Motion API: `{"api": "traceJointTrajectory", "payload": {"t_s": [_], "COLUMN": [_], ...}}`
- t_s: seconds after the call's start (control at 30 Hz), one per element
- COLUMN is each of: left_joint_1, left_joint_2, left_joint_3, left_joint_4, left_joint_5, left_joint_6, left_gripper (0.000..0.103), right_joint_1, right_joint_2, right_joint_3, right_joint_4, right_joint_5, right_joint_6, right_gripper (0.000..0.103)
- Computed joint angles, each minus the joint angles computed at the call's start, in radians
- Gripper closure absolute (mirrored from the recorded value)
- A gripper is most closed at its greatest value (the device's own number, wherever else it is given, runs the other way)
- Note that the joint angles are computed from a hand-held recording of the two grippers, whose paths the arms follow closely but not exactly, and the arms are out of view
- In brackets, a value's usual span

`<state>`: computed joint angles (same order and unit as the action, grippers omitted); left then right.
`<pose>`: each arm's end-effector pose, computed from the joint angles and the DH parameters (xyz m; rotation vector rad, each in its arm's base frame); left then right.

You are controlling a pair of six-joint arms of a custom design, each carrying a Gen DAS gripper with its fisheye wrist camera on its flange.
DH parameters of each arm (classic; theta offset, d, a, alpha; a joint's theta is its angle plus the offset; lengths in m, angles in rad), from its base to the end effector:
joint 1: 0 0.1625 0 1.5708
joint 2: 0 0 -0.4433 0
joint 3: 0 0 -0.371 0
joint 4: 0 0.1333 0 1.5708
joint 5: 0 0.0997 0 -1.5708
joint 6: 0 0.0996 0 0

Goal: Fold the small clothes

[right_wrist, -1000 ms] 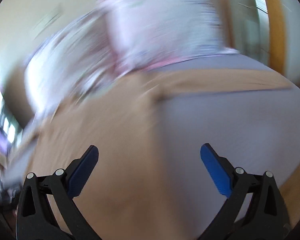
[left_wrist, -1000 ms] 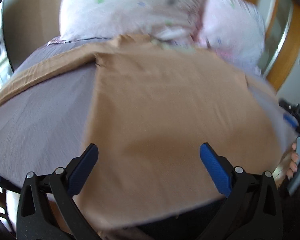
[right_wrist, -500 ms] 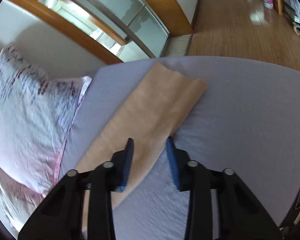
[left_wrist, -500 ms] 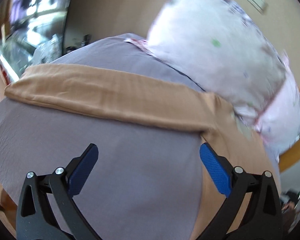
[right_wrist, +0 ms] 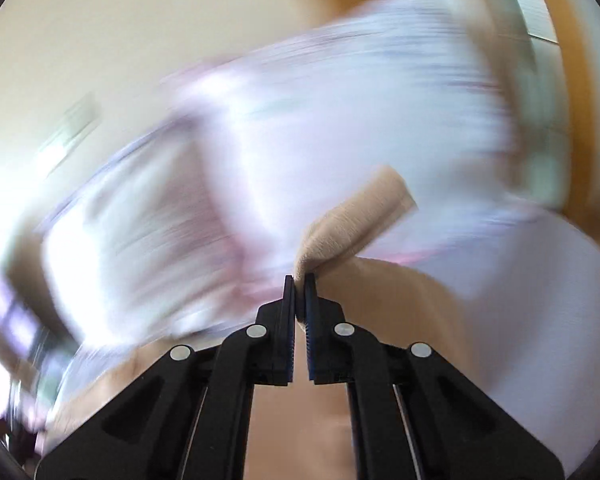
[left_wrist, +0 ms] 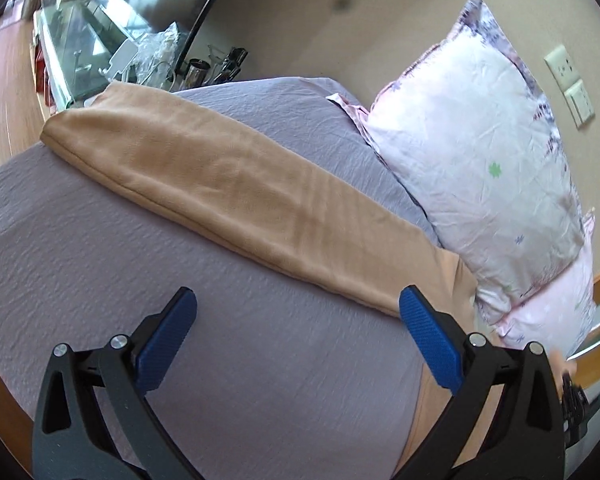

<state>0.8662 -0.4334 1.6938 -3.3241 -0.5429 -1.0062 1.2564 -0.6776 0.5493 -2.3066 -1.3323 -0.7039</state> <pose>-0.2401 -0.6199 -0.0028 -0.7042 2.3438 -1.4324 -0.1142 -0.8584 0.5009 0.6571 -2.5740 1.2229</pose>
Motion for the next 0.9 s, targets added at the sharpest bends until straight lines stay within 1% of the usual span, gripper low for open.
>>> {"api": "traceJointTrajectory", "payload": {"t_s": [0.07, 0.1, 0.17, 0.2, 0.23, 0.27, 0.3, 0.37, 0.4, 0.43, 0.47, 0.5, 0.53, 0.57, 0.63, 0.67, 0.73, 0.77, 0.8, 0.83, 0.87, 0.9], "left_joint_1": [0.005, 0.008, 0.015, 0.02, 0.025, 0.029, 0.033, 0.045, 0.05, 0.055, 0.06, 0.062, 0.064, 0.066, 0.071, 0.074, 0.083, 0.089, 0.093, 0.091, 0.084, 0.072], "left_joint_2": [-0.003, -0.006, -0.012, -0.016, -0.019, -0.023, -0.025, -0.031, -0.033, -0.037, -0.043, -0.047, -0.053, -0.06, -0.075, -0.083, -0.11, -0.116, -0.117, -0.117, -0.118, -0.112], "left_joint_3": [0.014, 0.018, 0.026, 0.03, 0.033, 0.037, 0.039, 0.045, 0.046, 0.046, 0.044, 0.044, 0.042, 0.041, 0.041, 0.044, 0.06, 0.067, 0.074, 0.071, 0.055, 0.028], "left_joint_4": [-0.056, -0.073, -0.103, -0.121, -0.135, -0.149, -0.161, -0.204, -0.217, -0.22, -0.21, -0.2, -0.176, -0.143, -0.076, -0.046, 0.041, 0.048, 0.039, 0.04, 0.082, 0.118], "left_joint_5": [-0.013, -0.019, -0.027, -0.037, -0.046, -0.054, -0.061, -0.078, -0.084, -0.087, -0.087, -0.085, -0.077, -0.064, -0.046, -0.043, -0.05, -0.059, -0.067, -0.056, -0.032, 0.003], "left_joint_6": [-0.01, -0.018, -0.031, -0.034, -0.039, -0.046, -0.052, -0.064, -0.069, -0.081, -0.096, -0.106, -0.126, -0.15, -0.201, -0.231, -0.332, -0.349, -0.355, -0.356, -0.356, -0.332], "left_gripper": [0.002, 0.002, 0.002, 0.002, 0.002, 0.002, 0.002, 0.002, 0.003, 0.004, 0.005, 0.008, 0.014, 0.018, 0.04, 0.048, 0.085, 0.092, 0.095, 0.096, 0.096, 0.097], "right_joint_1": [0.044, 0.069, 0.108, 0.123, 0.129, 0.133, 0.129, 0.122, 0.11, 0.102, 0.093, 0.085, 0.077, 0.068, 0.052, 0.046, 0.039, 0.034, 0.027, 0.02, 0.015, 0.008], "right_joint_2": [-0.005, 0.009, 0.056, 0.083, 0.091, 0.09, 0.064, 0.043, 0.019, 0.003, -0.002, -0.004, -0.019, -0.017, -0.022, -0.02, -0.026, -0.026, -0.028, -0.024, -0.022, -0.017], "right_joint_3": [0.095, 0.13, 0.13, 0.122, 0.125, 0.139, 0.178, 0.197, 0.214, 0.223, 0.213, 0.19, 0.209, 0.186, 0.168, 0.157, 0.155, 0.147, 0.133, 0.128, 0.115, 0.091], "right_joint_4": [0.067, 0.121, 0.242, 0.324, 0.373, 0.403, 0.391, 0.353, 0.331, 0.314, 0.312, 0.323, 0.319, 0.332, 0.361, 0.373, 0.385, 0.394, 0.41, 0.411, 0.418, 0.427], "right_joint_5": [-0.019, -0.067, -0.195, -0.265, -0.301, -0.319, -0.307, -0.269, -0.231, -0.202, -0.174, -0.152, -0.143, -0.127, -0.104, -0.097, -0.084, -0.077, -0.066, -0.058, -0.048, -0.033], "right_joint_6": [-0.086, -0.135, -0.202, -0.21, -0.21, -0.219, -0.232, -0.244, -0.243, -0.237, -0.233, -0.23, -0.23, -0.218, -0.207, -0.201, -0.187, -0.185, -0.183, -0.183, -0.181, -0.178], "right_gripper": [0.098, 0.098, 0.098, 0.097, 0.097, 0.097, 0.093, 0.074, 0.051, 0.037, 0.035, 0.035, 0.035, 0.035, 0.033, 0.033, 0.033, 0.033, 0.033, 0.033, 0.033, 0.033]}}
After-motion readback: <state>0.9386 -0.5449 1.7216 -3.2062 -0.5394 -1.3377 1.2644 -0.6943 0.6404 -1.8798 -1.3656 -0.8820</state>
